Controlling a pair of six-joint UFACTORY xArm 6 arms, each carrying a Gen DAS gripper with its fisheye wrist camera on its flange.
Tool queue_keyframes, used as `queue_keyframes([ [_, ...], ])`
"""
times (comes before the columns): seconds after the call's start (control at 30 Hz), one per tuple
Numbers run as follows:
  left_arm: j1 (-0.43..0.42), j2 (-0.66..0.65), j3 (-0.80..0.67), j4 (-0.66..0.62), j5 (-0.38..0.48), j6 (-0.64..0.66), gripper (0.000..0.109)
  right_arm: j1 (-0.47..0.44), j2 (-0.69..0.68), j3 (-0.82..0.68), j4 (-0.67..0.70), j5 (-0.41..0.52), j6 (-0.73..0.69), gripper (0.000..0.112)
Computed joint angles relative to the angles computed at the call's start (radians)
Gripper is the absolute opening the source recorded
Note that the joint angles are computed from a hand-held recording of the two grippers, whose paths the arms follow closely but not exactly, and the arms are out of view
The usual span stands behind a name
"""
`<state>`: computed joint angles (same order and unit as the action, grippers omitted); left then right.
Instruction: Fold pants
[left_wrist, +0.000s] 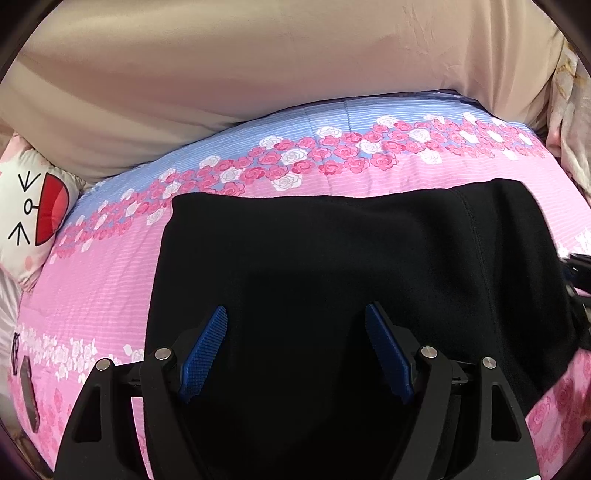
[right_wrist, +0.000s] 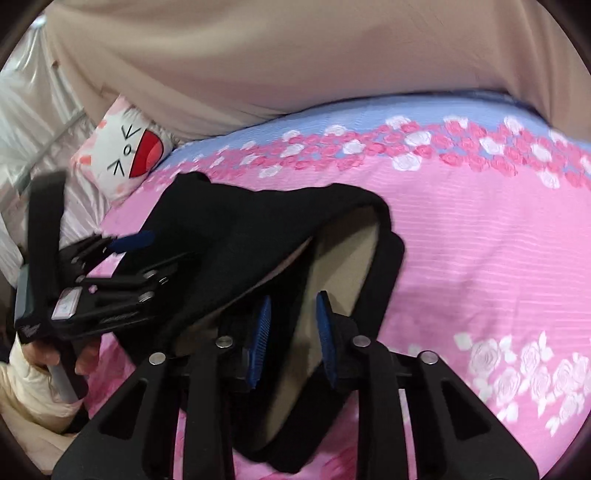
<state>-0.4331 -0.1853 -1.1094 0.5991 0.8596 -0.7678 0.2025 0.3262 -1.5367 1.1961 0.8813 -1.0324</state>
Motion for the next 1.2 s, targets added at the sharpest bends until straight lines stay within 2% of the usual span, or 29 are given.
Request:
queue_keyframes([
  [0.1, -0.005, 0.007, -0.003, 0.016, 0.012, -0.015, 0.076, -0.007, 0.050, -0.068, 0.006, 0.086, 0.021, 0.024],
  [0.13, -0.009, 0.015, -0.010, 0.027, 0.019, -0.025, 0.076, -0.001, 0.050, -0.070, 0.007, 0.092, 0.015, 0.008],
  [0.17, -0.011, 0.018, -0.013, 0.028, 0.021, -0.025, 0.076, 0.000, 0.050, -0.076, 0.002, 0.110, 0.017, 0.004],
  [0.3, -0.006, -0.009, -0.001, -0.023, -0.010, 0.013, 0.077, -0.022, -0.068, 0.050, 0.063, 0.073, -0.046, 0.003],
  [0.37, -0.008, -0.021, 0.017, -0.015, -0.036, 0.007, 0.087, -0.044, -0.085, 0.089, 0.074, 0.055, -0.032, 0.003],
  [0.4, -0.012, -0.012, 0.018, 0.001, -0.039, 0.002, 0.087, -0.039, -0.065, 0.085, 0.044, 0.025, -0.001, 0.003],
  [0.5, -0.025, 0.024, 0.010, 0.056, -0.019, -0.027, 0.088, -0.074, -0.003, 0.074, 0.154, 0.099, 0.031, 0.004],
  [0.53, -0.030, 0.017, 0.010, 0.065, -0.013, -0.027, 0.088, -0.076, -0.033, 0.103, 0.170, 0.067, 0.027, 0.007],
  [0.63, -0.018, -0.041, 0.028, 0.097, -0.014, -0.049, 0.088, -0.054, -0.192, 0.242, 0.146, -0.187, 0.009, 0.008],
  [0.67, 0.001, -0.071, 0.037, 0.113, -0.022, -0.063, 0.088, -0.047, -0.244, 0.277, 0.181, -0.221, -0.022, 0.008],
  [0.7, 0.015, -0.079, 0.036, 0.117, -0.024, -0.065, 0.088, -0.040, -0.267, 0.290, 0.217, -0.213, -0.047, 0.008],
  [0.73, 0.033, -0.079, 0.026, 0.126, -0.016, -0.072, 0.088, -0.040, -0.281, 0.287, 0.222, -0.163, -0.064, 0.008],
  [0.77, 0.057, -0.059, -0.001, 0.135, 0.005, -0.072, 0.088, -0.022, -0.280, 0.262, 0.189, -0.115, -0.057, 0.010],
  [0.8, 0.079, -0.034, -0.024, 0.132, 0.012, -0.059, 0.088, 0.001, -0.270, 0.238, 0.150, -0.106, -0.046, 0.010],
  [0.83, 0.113, 0.013, -0.062, 0.117, 0.012, -0.028, 0.088, 0.035, -0.248, 0.207, 0.105, -0.117, -0.037, 0.010],
  [0.9, 0.152, 0.105, -0.149, 0.097, 0.076, -0.002, 0.089, 0.102, -0.150, 0.095, -0.011, -0.137, 0.039, 0.009],
  [0.93, 0.167, 0.127, -0.166, 0.092, 0.065, 0.010, 0.090, 0.122, -0.101, 0.041, -0.077, -0.151, 0.087, 0.009],
  [1.0, 0.196, 0.178, -0.203, 0.096, 0.071, 0.010, 0.091, 0.141, 0.023, -0.085, -0.189, -0.206, 0.210, 0.000],
  [1.03, 0.211, 0.194, -0.208, 0.087, 0.054, 0.017, 0.092, 0.118, 0.080, -0.139, -0.184, -0.181, 0.260, 0.000],
  [1.07, 0.218, 0.193, -0.199, 0.087, 0.039, 0.010, 0.098, 0.088, 0.139, -0.209, -0.136, -0.114, 0.311, 0.000],
  [1.1, 0.231, 0.197, -0.194, 0.076, 0.023, 0.003, 0.098, 0.053, 0.177, -0.251, -0.059, -0.043, 0.343, 0.000],
  [1.13, 0.247, 0.196, -0.186, 0.034, -0.001, 0.016, 0.098, 0.038, 0.181, -0.251, -0.023, -0.014, 0.339, 0.000],
  [1.2, 0.262, 0.182, -0.163, 0.009, -0.035, 0.024, 0.098, 0.061, 0.116, -0.196, -0.063, -0.055, 0.341, 0.004],
])
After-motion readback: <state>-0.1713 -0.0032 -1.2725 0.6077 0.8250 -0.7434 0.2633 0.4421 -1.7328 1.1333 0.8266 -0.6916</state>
